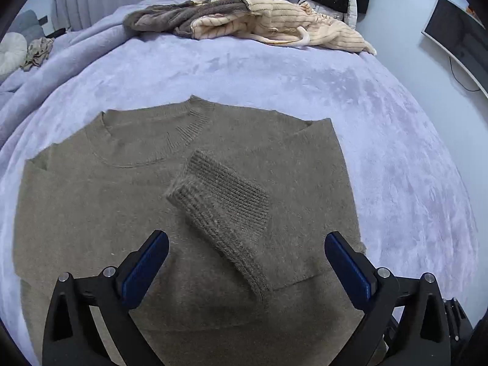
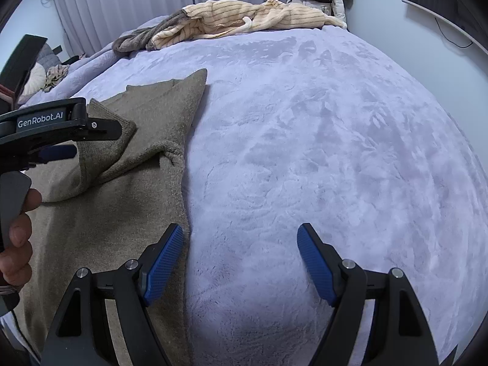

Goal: Fold small clothes
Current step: 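Lower the sleeve onto the sweater and open the left gripper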

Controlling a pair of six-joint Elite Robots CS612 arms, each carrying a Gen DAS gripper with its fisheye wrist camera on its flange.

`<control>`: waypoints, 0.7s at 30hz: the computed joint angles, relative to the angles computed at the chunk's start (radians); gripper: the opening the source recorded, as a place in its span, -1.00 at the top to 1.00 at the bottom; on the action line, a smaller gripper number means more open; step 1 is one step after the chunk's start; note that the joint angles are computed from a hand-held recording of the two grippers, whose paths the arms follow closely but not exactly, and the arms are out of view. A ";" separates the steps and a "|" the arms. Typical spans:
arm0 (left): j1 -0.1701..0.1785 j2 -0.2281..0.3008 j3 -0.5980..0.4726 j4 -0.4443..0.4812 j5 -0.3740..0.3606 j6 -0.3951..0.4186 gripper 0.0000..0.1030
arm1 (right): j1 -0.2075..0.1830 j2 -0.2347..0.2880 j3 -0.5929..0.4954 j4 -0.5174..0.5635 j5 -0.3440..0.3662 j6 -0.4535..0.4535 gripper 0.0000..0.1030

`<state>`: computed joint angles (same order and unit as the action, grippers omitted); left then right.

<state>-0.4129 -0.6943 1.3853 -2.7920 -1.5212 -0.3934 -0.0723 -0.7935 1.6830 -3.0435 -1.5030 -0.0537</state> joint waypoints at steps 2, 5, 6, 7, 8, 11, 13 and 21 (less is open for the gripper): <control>0.011 -0.001 -0.002 0.004 -0.067 -0.007 -1.00 | 0.000 -0.001 0.002 -0.002 0.001 -0.001 -0.56; 0.021 -0.012 0.015 -0.035 -0.129 -0.012 -1.00 | 0.002 -0.004 0.003 -0.005 -0.007 -0.007 -0.56; 0.026 -0.017 0.028 -0.067 -0.168 -0.012 -1.00 | 0.002 -0.006 0.005 -0.012 -0.003 -0.007 -0.56; 0.033 -0.018 0.031 -0.091 -0.216 -0.013 -1.00 | 0.003 -0.007 0.005 -0.019 0.003 -0.009 -0.56; 0.042 -0.024 0.042 -0.116 -0.254 -0.016 -1.00 | 0.006 -0.009 0.003 -0.027 0.008 -0.017 -0.56; 0.062 -0.051 0.093 -0.214 -0.272 -0.036 -1.00 | 0.025 -0.009 -0.008 -0.054 0.008 -0.059 -0.56; 0.077 -0.063 0.111 -0.230 -0.249 -0.044 -1.00 | 0.038 -0.007 -0.018 -0.067 0.034 -0.095 -0.56; 0.142 -0.049 0.120 -0.128 -0.168 -0.200 -1.00 | 0.134 0.067 -0.169 -0.016 0.060 -0.239 -0.56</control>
<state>-0.2708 -0.7437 1.5055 -2.9201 -1.6889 -0.5937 0.0614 -0.7265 1.5138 -3.0598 -1.4427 -0.2926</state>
